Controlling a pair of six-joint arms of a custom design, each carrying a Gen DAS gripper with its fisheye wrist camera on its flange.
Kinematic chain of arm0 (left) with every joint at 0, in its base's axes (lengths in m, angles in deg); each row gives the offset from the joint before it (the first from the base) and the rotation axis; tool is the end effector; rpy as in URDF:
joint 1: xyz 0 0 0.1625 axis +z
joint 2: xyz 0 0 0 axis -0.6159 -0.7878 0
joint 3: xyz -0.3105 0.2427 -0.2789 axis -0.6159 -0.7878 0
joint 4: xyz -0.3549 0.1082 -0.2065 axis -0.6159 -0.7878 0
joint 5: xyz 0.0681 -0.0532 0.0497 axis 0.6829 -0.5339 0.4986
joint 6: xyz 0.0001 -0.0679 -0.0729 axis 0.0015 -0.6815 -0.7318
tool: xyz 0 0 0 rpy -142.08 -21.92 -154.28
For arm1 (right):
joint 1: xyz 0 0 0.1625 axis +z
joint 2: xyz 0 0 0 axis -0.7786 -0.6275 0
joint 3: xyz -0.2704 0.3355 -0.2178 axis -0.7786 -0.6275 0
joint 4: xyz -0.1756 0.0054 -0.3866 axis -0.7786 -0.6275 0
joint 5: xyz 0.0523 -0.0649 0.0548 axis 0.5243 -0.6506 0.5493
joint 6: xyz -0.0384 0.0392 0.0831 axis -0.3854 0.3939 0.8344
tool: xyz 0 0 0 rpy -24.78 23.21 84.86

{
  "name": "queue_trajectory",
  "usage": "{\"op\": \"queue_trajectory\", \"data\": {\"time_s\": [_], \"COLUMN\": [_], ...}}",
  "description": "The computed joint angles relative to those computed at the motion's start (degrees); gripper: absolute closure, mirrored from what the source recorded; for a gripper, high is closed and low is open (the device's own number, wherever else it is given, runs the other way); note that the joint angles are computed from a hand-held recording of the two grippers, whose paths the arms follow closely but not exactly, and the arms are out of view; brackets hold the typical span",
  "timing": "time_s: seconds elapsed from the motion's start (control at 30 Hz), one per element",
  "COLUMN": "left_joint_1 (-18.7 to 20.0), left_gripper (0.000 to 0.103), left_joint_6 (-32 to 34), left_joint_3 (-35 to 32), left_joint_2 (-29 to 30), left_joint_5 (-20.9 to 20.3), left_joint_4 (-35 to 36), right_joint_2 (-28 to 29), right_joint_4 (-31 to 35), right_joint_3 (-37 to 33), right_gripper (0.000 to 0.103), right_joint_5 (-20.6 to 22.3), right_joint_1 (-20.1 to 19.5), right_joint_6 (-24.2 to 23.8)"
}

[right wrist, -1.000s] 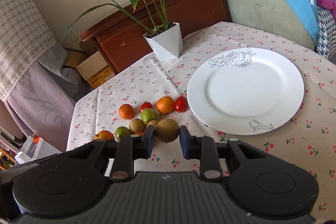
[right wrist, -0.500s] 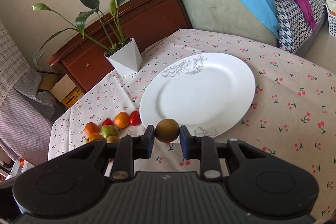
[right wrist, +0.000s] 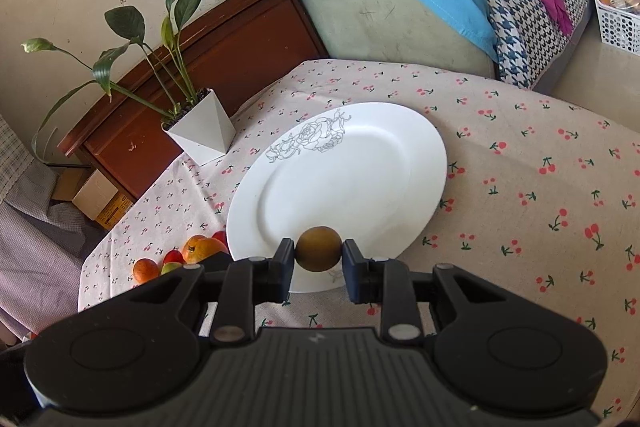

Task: Organize fruits
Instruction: 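Carry the orange onto the white plate and open the left tool while the right tool releases the kiwi there, then return to the pile and grasp another orange with the left tool while the right tool grasps an orange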

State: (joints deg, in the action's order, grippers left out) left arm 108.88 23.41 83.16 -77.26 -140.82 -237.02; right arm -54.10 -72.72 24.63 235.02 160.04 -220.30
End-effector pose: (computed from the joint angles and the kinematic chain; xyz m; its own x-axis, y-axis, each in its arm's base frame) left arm -0.1288 -0.8136 0.1882 -0.6296 0.7208 -0.2899 0.7769 0.5811 -0.2426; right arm 0.2834 -0.6767 -0.0085 -0.7658 0.6276 0.1400 0.0158 0.2361 -0.9716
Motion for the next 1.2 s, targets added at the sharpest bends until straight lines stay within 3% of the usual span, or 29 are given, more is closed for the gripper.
{"op": "queue_trajectory", "data": {"time_s": [0.47, 0.6, 0.93, 1.2], "left_joint_1": [-0.82, -1.24, -1.45, -0.38], "left_gripper": [0.074, 0.072, 0.063, 0.059], "left_joint_6": [0.12, 0.8, 0.5, -1.31], "left_joint_3": [-0.56, -0.85, -4.23, -6.27], "left_joint_2": [0.46, -0.45, -1.53, -1.8], "left_joint_5": [1.8, 3.35, 7.61, 10.11], "left_joint_4": [2.47, 3.76, 7.01, 6.77], "right_joint_2": [-0.79, -1.4, 0.45, 1.6], "right_joint_4": [-3.51, -2.76, 6.12, 14.88], "right_joint_3": [1.52, 2.19, -2.65, -5.89], "right_gripper": [0.075, 0.074, 0.074, 0.074], "right_joint_5": [0.91, -0.67, -2.66, -9.01], "right_joint_1": [-0.29, -0.29, 0.88, 0.51], "right_joint_6": [0.26, 3.49, 3.71, 2.91]}}
